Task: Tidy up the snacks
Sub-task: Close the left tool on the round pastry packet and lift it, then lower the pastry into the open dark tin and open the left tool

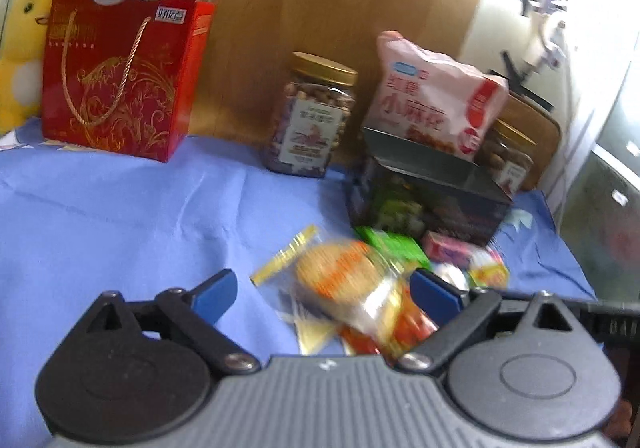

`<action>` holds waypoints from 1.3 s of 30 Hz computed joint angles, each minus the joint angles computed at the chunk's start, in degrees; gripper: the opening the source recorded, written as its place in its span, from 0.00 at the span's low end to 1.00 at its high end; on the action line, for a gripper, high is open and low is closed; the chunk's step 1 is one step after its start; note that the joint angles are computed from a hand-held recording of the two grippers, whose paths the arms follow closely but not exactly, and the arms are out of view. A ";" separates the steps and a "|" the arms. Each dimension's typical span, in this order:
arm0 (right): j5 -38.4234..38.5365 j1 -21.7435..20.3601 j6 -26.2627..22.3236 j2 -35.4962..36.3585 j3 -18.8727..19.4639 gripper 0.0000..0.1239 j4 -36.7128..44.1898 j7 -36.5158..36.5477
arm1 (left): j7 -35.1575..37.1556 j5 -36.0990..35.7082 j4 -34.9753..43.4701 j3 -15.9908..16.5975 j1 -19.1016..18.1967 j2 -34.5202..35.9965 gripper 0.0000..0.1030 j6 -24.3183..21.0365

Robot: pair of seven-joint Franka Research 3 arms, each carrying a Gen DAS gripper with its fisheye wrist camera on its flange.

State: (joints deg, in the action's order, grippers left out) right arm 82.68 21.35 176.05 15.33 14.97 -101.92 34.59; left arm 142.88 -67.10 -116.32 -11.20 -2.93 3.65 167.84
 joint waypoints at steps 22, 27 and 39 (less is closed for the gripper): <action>-50.54 -4.31 2.93 10.44 5.02 0.42 3.34 19.61 | -13.81 12.65 9.40 -5.04 7.72 8.40 0.55 -14.37; -50.35 -14.96 14.48 9.63 18.58 0.41 -1.36 13.73 | -10.81 10.24 10.65 -4.67 4.99 6.54 0.55 -10.86; -49.43 -7.13 22.02 11.34 2.21 0.40 5.40 18.06 | -26.35 33.47 44.80 -5.18 -4.09 30.29 0.55 -13.54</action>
